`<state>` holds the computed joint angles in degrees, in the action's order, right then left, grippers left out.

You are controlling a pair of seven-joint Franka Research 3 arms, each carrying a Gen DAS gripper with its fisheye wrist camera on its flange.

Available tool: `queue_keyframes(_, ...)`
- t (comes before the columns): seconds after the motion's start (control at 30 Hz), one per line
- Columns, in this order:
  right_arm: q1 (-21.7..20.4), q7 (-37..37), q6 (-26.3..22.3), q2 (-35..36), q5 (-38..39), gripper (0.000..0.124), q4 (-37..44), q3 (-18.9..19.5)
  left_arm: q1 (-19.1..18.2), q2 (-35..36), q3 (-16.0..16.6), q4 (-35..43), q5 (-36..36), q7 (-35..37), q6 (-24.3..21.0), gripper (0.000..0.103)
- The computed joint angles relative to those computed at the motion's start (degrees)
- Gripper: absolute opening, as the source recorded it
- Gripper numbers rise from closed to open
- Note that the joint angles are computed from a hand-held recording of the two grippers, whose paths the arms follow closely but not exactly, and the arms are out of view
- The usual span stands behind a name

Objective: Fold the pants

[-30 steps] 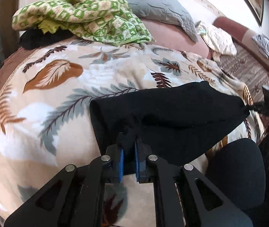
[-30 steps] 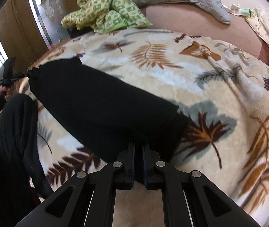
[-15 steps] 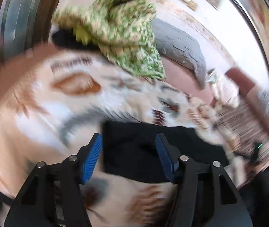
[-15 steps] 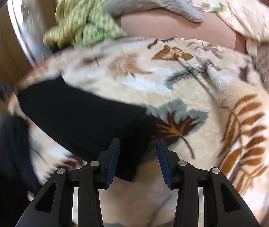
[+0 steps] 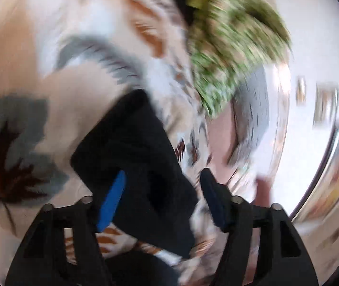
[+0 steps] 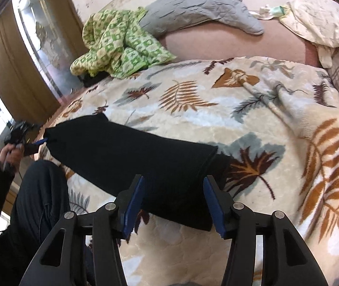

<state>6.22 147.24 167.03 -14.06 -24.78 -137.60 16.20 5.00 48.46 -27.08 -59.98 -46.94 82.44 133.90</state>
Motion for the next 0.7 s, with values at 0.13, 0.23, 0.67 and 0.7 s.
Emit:
queue_keyframes(0.13, -0.28, 0.53, 0.20, -0.28, -0.29, 0.053, -0.35, 0.28, 2.34, 0.15, -3.43, -3.91, -8.72, -2.79, 5.04, 0.077)
queue_keyframes(0.23, -0.42, 0.90, -0.17, -0.24, -0.12, 0.054, -0.31, 0.25, 3.13, -1.10, -4.45, -6.92, -13.25, -2.79, 8.14, 0.078)
queue_keyframes(0.67, -1.13, 2.90, -0.74, -1.15, -1.85, 0.057, -0.50, 0.84, 1.60, -4.19, -0.37, -10.20, -5.62, -6.55, 4.84, 0.005)
queue_keyframes(0.7, -1.71, 4.13, -0.76, -1.78, -2.51, 0.057, -0.84, 1.34, 1.62, -5.78, -0.17, -11.82, -4.98, -5.03, 5.14, 0.005)
